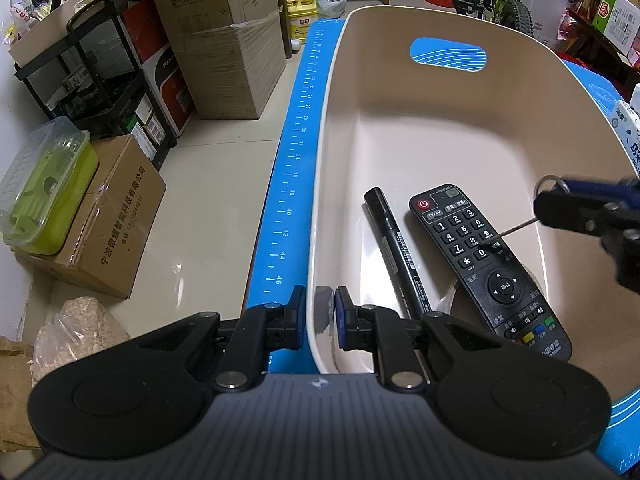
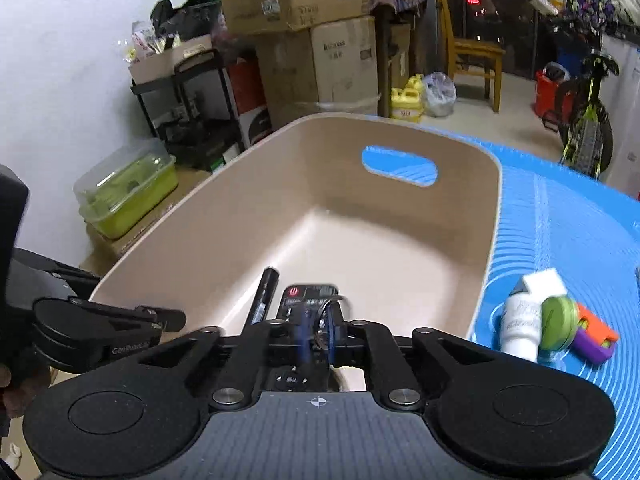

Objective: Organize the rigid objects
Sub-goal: 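Lift the key ring with the right gripper and drop it into the basket, then reach the right gripper to the white pill bottle and grasp it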

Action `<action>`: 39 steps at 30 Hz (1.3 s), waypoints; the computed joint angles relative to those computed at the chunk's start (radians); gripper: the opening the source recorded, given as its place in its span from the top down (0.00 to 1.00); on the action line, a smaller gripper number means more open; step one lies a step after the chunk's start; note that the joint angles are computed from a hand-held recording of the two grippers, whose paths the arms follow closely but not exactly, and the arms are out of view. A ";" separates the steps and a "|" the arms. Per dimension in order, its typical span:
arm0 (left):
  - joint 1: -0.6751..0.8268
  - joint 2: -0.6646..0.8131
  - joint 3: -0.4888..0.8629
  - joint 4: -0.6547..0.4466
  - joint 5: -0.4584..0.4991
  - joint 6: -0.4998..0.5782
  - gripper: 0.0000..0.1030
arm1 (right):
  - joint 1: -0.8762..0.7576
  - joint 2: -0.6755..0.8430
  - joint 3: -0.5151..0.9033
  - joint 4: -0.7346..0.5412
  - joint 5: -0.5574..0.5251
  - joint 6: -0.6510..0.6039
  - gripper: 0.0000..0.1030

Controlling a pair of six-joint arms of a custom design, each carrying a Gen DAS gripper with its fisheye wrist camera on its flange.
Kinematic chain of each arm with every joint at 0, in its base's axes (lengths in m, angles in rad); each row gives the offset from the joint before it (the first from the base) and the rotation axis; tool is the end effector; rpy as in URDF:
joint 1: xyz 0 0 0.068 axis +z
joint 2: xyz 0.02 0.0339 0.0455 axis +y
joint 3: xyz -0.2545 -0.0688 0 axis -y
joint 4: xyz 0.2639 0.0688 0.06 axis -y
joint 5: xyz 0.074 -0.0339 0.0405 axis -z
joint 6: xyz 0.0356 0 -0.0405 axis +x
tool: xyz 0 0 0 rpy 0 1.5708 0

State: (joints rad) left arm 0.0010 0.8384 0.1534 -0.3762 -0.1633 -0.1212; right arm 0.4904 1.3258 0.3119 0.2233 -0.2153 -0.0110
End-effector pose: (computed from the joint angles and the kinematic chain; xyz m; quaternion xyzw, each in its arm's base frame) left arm 0.1454 0.0059 0.0870 -0.0794 0.9614 0.0637 0.2555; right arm 0.1951 0.1128 0.0908 -0.2677 0.8806 0.1863 0.3437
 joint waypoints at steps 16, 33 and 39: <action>-0.008 0.005 0.004 -0.001 -0.005 -0.007 0.82 | -0.355 -0.136 -0.039 0.044 -0.122 -0.087 0.48; -0.020 -0.001 0.002 -0.008 -0.009 -0.016 0.82 | -0.428 0.447 0.025 0.453 -0.045 -0.190 0.48; -0.011 -0.002 -0.002 -0.003 -0.001 -0.009 0.82 | -0.380 0.533 0.045 0.489 0.021 -0.170 0.48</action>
State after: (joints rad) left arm -0.0098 0.8361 0.1518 -0.3795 -0.1647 -0.1297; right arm 0.1106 1.8585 0.3568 0.7127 -0.1946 -0.1809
